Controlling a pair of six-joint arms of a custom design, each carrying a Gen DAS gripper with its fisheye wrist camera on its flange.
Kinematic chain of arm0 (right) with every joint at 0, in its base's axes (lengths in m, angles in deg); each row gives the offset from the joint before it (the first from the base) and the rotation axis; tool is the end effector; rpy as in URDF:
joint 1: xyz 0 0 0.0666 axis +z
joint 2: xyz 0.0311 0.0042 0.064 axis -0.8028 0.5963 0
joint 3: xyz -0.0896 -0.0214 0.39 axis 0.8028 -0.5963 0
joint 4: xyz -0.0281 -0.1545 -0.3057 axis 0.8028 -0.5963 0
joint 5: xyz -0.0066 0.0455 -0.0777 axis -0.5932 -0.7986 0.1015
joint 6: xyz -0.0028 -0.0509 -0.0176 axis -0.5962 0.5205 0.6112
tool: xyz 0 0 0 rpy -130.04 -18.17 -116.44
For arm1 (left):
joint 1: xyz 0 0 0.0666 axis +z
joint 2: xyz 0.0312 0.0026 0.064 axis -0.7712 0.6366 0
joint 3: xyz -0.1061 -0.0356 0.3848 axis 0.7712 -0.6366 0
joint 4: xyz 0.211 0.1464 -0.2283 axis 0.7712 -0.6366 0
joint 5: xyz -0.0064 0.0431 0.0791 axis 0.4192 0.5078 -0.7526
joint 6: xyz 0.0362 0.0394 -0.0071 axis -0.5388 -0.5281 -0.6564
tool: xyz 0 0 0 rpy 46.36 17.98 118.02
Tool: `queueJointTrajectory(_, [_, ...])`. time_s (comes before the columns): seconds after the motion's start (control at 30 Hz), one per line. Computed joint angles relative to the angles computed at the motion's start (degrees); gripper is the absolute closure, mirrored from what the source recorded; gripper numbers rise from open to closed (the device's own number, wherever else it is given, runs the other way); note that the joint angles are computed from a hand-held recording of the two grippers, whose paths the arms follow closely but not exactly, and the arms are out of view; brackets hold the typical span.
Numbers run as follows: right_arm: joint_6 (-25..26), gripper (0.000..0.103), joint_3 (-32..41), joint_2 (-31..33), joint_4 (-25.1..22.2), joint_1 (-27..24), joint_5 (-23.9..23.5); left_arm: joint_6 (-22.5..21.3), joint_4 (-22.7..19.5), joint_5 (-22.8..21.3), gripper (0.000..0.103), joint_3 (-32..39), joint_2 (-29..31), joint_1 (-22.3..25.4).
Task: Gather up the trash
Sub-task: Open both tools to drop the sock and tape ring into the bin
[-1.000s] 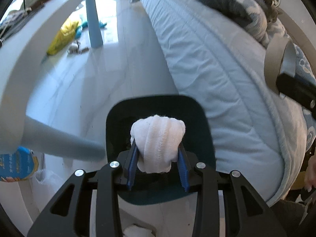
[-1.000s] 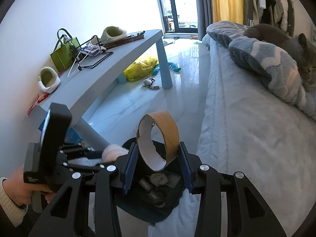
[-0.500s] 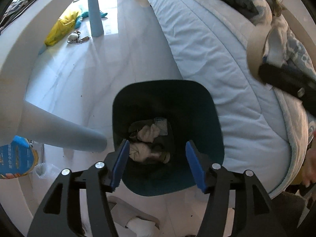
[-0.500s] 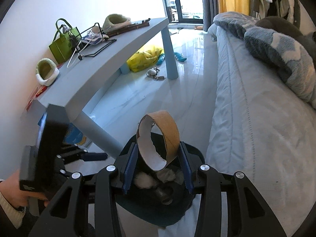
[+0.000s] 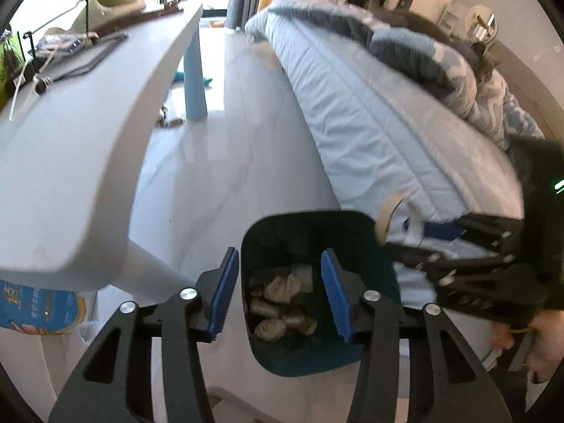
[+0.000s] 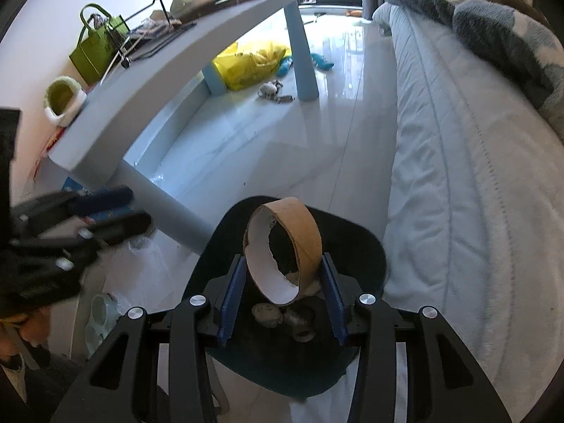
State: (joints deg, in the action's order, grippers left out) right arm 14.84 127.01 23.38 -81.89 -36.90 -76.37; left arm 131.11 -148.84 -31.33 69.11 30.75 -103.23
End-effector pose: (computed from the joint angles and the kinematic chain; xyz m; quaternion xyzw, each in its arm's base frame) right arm 0.4477 0.1473 0.3494 -0.4141 0.8757 0.1900 0.1600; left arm 0.3209 -0.3964 0.3852 -0.1782 0.9412 -0.0424 0.2840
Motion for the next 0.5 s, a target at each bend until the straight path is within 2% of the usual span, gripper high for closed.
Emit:
queueJointTrajectory(0.13, [0.0, 0.058, -0.7, 0.6, 0.1, 0.9, 1.3, -0.8, -0.7, -3.5, 0.057, 0.8, -0.6, -0.7])
queueJointTrajectory(0.2, [0.1, 0.058, -0.8, 1.0, -0.1, 1.4, 2.0, -1.1, -1.4, -5.6, 0.062, 1.5, -0.8, -1.2])
queueJointTrajectory(0.5, [0.3, 0.058, -2.4, 2.5, 0.3, 3.3, 5.1, -2.0, -1.3, -11.2, 0.063, 2.1, -2.2, -2.5])
